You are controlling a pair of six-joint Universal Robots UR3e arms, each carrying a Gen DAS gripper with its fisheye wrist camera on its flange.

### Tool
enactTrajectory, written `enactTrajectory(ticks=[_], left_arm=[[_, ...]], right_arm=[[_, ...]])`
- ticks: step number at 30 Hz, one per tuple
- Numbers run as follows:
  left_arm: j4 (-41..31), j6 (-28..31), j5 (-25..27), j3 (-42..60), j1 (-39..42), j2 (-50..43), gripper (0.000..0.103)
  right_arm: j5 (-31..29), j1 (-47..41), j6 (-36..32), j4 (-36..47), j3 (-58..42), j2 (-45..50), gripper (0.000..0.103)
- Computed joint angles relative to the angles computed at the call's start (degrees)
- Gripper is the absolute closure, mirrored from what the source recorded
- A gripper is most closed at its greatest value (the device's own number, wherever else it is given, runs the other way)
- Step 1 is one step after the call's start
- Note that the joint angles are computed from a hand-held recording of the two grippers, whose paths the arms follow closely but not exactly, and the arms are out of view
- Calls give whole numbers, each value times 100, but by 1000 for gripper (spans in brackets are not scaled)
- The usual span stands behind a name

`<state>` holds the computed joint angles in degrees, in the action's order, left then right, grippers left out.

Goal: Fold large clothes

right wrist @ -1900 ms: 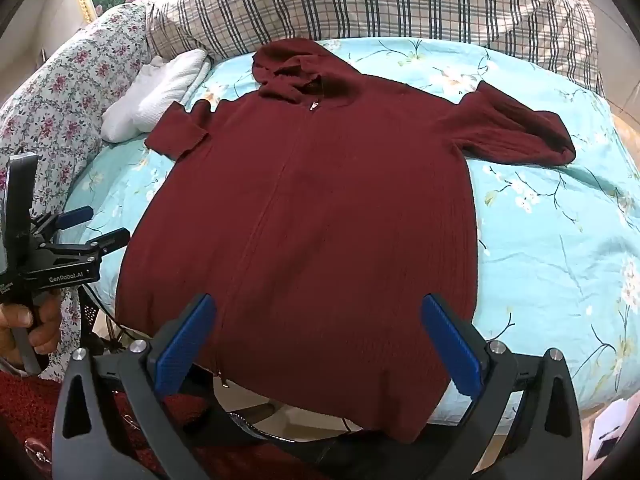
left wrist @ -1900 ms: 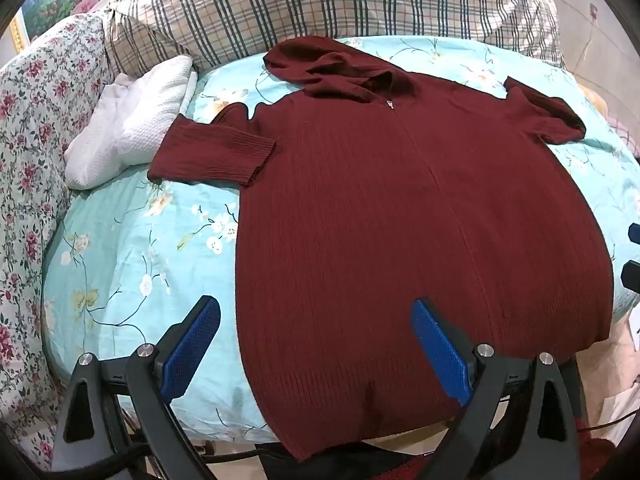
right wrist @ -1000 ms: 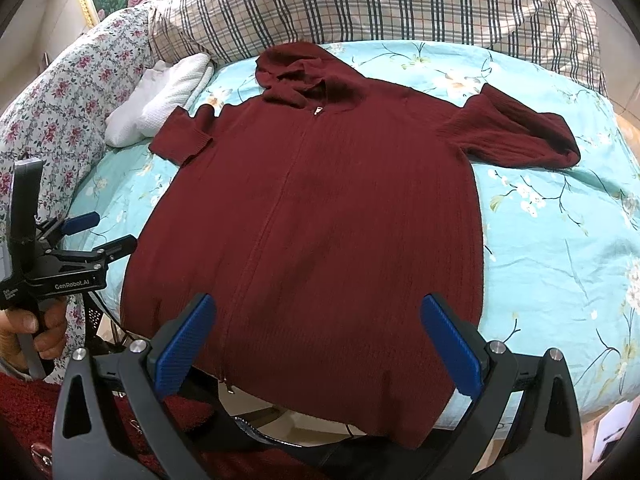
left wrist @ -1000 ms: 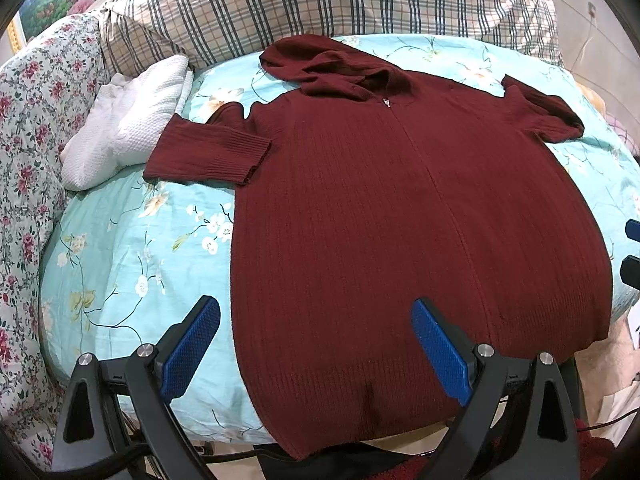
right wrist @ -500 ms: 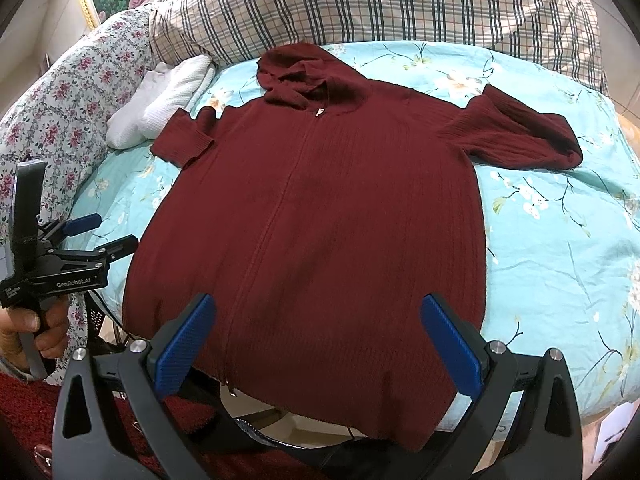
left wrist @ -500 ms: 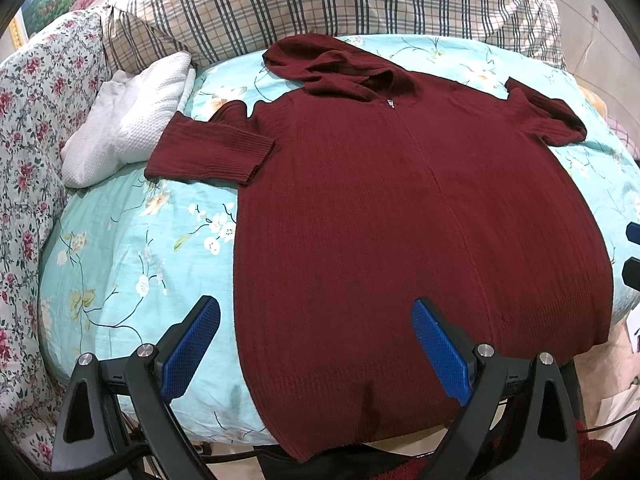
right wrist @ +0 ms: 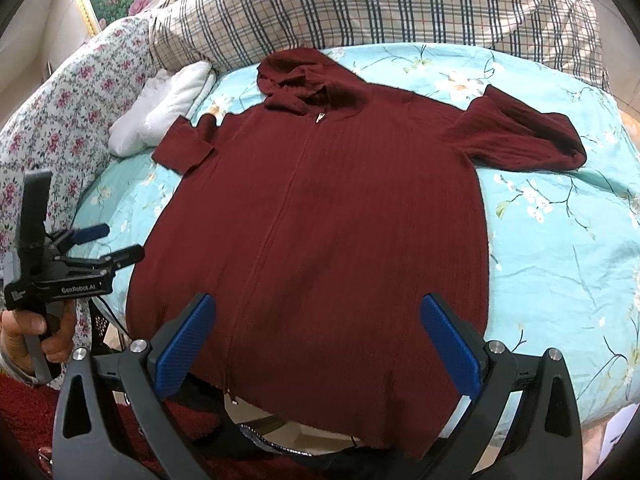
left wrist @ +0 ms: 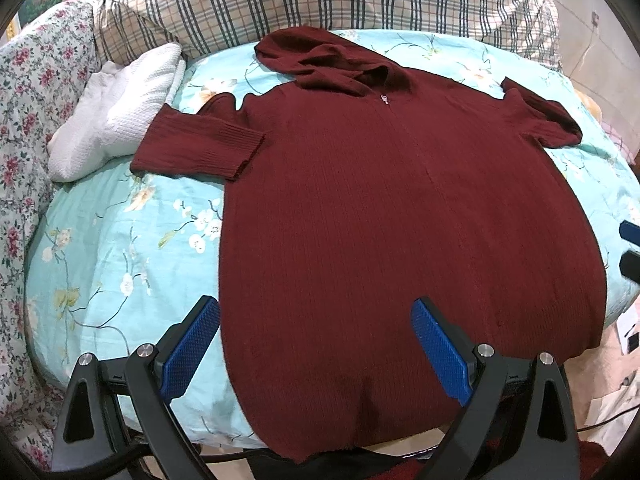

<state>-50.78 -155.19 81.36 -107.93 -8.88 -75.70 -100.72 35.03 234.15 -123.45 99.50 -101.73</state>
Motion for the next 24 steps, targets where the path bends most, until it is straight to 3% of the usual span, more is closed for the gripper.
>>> enactTrajectory(ticks=[5, 8, 16, 20, 24], left_arm=[[157, -143, -14, 220, -73, -355, 6], [135, -295, -206, 409, -38, -556, 6], [292, -485, 127, 1099, -392, -1358, 6], [112, -625, 81, 1505, -483, -1780, 6], [40, -725, 195, 1915, -653, -2249, 6]], right_arm=[[129, -658, -255, -175, 668, -607, 14], [415, -1385, -635, -278, 1175, -1120, 28], [1597, -4261, -2630, -129, 1980, -2222, 42], [2083, -5492, -3550, -353, 2183, -2068, 42], [2102, -6110, -4117, -1032, 2096, -951, 42]])
